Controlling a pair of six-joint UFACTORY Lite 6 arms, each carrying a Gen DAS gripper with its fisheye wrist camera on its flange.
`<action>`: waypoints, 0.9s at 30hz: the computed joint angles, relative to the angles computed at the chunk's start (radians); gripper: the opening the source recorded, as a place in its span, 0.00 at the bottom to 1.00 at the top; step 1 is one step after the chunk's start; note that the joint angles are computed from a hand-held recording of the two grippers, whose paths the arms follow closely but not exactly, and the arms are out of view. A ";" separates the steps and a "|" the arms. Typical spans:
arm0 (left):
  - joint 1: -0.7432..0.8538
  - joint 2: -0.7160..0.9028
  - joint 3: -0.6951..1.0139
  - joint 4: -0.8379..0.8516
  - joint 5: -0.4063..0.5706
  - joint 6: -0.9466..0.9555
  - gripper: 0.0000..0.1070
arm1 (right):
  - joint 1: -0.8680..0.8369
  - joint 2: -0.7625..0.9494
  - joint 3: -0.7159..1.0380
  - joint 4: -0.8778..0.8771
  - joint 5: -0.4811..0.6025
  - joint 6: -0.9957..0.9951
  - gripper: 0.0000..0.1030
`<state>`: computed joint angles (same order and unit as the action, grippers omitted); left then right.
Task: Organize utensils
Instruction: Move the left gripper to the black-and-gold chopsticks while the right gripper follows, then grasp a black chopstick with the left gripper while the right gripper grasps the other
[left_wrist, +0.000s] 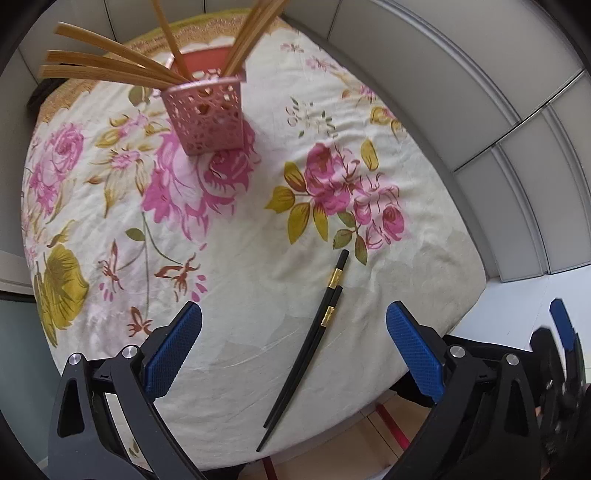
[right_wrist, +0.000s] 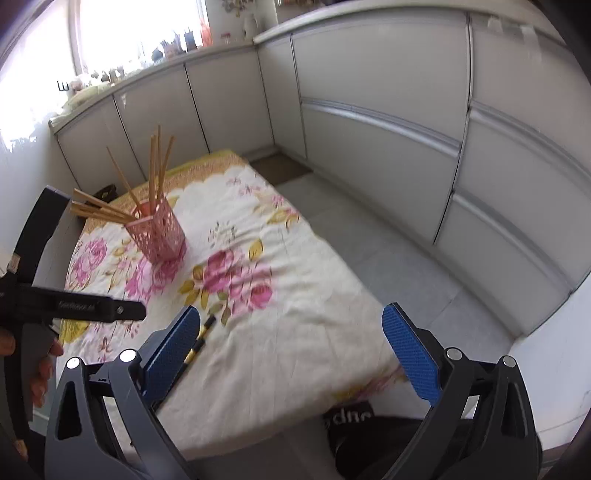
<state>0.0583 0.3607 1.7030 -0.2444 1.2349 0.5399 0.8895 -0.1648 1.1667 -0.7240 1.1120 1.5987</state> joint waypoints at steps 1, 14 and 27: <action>-0.025 0.026 0.013 0.002 0.009 -0.020 0.89 | -0.029 -0.019 -0.028 0.062 -0.049 -0.021 0.94; -0.269 0.283 0.183 0.249 0.008 -0.204 0.51 | -0.146 -0.155 -0.210 0.315 -0.237 -0.138 0.93; -0.287 0.317 0.163 0.218 -0.064 -0.172 0.20 | -0.199 -0.094 -0.191 0.446 -0.274 -0.237 0.93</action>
<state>-0.2283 0.6780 1.8657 -0.0266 1.1707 0.3674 0.6909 -0.2591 0.9759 -0.2776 0.8385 1.3616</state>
